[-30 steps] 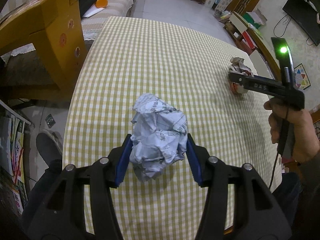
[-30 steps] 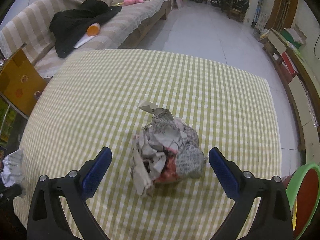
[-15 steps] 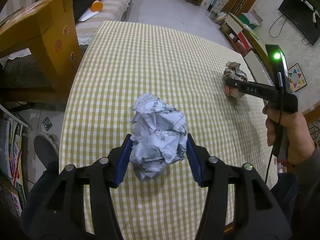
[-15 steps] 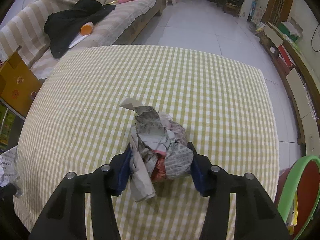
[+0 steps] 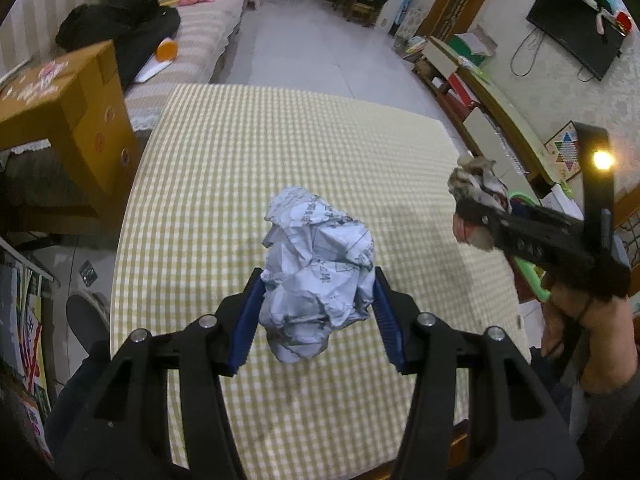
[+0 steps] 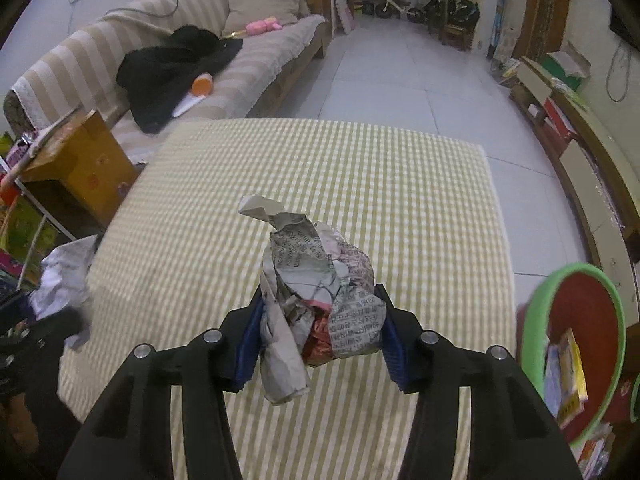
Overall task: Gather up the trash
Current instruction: 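Carry both paper balls over the red bin with both tools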
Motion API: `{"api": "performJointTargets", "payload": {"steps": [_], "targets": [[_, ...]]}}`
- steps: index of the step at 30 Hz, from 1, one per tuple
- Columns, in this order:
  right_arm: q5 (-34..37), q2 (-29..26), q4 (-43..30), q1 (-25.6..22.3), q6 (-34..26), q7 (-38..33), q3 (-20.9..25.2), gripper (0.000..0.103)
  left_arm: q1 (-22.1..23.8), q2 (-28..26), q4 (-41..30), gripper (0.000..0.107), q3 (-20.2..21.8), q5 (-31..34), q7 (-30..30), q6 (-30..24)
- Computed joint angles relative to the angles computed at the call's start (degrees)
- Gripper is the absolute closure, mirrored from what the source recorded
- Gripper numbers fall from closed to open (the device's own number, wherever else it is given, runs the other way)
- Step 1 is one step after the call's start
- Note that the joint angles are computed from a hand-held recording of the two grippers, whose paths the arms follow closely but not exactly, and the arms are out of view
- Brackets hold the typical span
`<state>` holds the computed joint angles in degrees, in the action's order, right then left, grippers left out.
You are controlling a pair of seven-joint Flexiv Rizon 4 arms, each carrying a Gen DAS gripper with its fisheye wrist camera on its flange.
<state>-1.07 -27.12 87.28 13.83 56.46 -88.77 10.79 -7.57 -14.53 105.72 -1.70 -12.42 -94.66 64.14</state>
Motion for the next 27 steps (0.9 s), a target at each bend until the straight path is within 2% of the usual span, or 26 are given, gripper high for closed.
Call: {"api": "performJointTargets", "payload": {"steps": [13,27], "targets": [[6.5,10.2,8.6,-3.0,3.8,-1.3,1.1,0.054,-3.1,1.4,-3.0,0.056,-0.5,4.6,-2.2,-0.8],[11.0,13.2,10.1,-5.4,5.0,-4.2,0.1,0.054,-5.8,-1.7,-10.5,0.056,-0.8,8.7,-3.5,-3.6]]}}
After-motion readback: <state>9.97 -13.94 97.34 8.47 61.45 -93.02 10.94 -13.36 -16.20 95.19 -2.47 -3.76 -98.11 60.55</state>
